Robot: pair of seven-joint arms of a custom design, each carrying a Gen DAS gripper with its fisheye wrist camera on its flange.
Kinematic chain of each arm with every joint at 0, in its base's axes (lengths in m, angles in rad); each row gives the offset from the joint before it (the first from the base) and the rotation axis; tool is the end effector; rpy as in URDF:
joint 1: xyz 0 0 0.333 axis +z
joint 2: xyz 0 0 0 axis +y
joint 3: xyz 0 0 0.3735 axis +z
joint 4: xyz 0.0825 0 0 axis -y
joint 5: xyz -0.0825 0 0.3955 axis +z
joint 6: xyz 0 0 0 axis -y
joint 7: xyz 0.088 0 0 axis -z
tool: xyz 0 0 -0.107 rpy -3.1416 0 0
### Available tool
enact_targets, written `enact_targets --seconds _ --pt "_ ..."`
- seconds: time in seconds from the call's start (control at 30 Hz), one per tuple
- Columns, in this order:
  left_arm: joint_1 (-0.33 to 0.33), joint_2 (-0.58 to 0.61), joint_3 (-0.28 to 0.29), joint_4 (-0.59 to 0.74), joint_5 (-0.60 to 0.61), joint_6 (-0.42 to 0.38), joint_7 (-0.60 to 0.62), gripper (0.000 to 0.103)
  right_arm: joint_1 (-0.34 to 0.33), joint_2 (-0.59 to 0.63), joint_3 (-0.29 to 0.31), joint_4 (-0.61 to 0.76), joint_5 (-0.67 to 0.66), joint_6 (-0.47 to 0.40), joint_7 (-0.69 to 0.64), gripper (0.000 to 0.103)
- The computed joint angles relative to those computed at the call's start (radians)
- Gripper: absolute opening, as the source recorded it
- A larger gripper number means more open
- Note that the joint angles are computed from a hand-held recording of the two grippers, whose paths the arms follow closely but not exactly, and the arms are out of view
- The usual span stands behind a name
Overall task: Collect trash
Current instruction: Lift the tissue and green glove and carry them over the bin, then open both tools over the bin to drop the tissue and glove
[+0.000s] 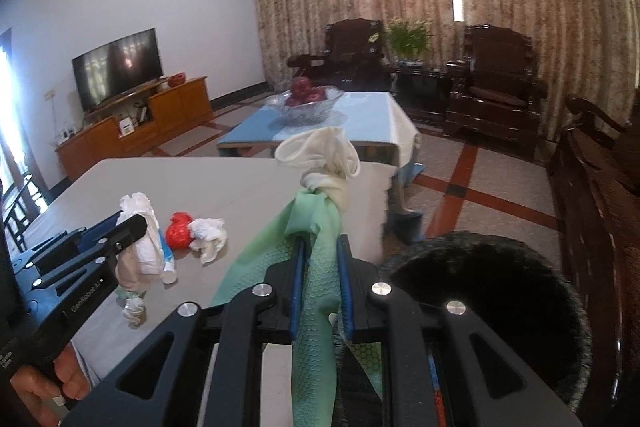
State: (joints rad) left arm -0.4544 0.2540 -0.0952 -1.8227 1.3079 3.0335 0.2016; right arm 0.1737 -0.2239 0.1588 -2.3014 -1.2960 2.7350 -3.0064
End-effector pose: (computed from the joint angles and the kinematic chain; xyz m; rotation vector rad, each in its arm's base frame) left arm 0.5369 -0.4073 0.5178 -1.2892 1.9672 -1.1449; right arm 0.4640 0.2050 0.5374 -1.3619 1.8253 -0.9099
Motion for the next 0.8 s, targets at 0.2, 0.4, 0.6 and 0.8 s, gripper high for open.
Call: enact_targets --seconds 0.2,0.4,0.6,0.8 --pt "-0.034 0.038 -0.017 0.041 -0.066 0.039 0.086 0.021 -0.026 -0.094 -0.001 -0.077 0.030 -0.056 0.001 0.016" --pt "-0.081 0.108 -0.040 0.101 -0.201 0.071 0.250 0.021 -0.081 -0.194 0.001 -0.172 0.083 -0.090 -0.022 0.016" --pt "-0.081 0.182 -0.110 0.143 -0.362 0.103 0.443 0.021 -0.145 -0.264 0.001 -0.248 0.132 -0.103 -0.067 0.016" --pt "-0.043 0.262 -0.227 0.195 -0.506 0.083 0.635 0.021 -0.204 -0.295 0.003 -0.301 0.166 -0.093 -0.099 0.016"
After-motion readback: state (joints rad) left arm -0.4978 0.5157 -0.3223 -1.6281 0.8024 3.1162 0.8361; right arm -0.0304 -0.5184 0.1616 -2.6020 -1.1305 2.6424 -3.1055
